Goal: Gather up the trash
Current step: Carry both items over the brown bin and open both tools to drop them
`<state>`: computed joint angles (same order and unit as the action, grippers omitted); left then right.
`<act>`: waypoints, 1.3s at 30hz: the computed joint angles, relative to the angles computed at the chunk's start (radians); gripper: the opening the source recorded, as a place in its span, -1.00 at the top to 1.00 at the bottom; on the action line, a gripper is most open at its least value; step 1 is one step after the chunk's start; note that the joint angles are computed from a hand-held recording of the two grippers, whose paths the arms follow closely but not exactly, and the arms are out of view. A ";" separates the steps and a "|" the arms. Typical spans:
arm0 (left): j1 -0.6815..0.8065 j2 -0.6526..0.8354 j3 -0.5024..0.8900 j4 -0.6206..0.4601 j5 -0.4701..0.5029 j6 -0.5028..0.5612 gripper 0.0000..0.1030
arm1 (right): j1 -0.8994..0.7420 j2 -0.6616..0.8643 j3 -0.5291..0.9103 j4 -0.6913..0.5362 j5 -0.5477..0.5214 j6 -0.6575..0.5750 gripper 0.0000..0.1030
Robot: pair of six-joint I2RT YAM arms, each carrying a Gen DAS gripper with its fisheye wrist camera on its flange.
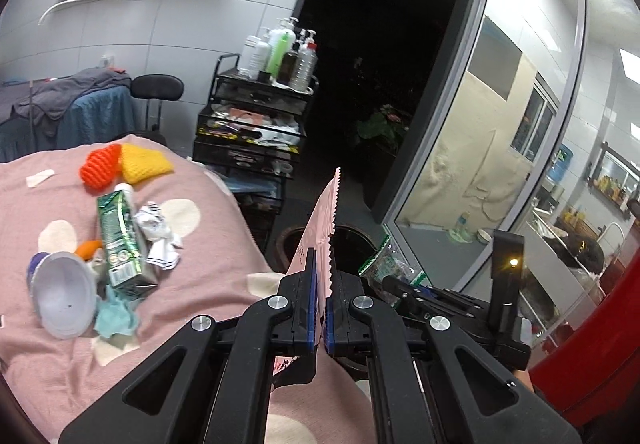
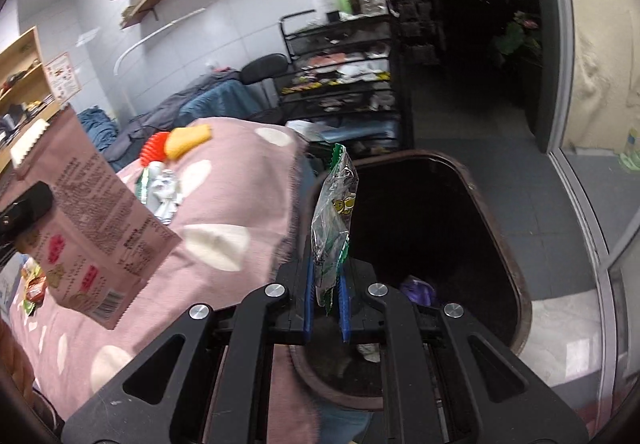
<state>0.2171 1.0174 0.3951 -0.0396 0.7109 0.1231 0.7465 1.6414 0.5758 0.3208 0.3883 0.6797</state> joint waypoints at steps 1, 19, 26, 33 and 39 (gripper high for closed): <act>-0.021 0.005 -0.002 0.008 -0.012 -0.008 0.92 | -0.020 0.014 -0.004 0.003 -0.012 0.004 0.78; -0.327 0.236 0.068 0.134 -0.163 -0.106 0.92 | -0.135 0.057 -0.132 0.114 -0.026 0.121 -0.21; -0.419 0.330 0.125 0.165 -0.196 -0.163 0.92 | -0.163 -0.008 -0.172 0.094 0.033 0.144 -0.24; -0.479 0.476 0.207 0.185 -0.233 -0.215 0.92 | -0.188 -0.062 -0.195 0.061 0.066 0.160 -0.24; -0.505 0.547 0.242 0.174 -0.270 -0.210 0.92 | -0.199 -0.094 -0.207 0.042 0.070 0.163 -0.24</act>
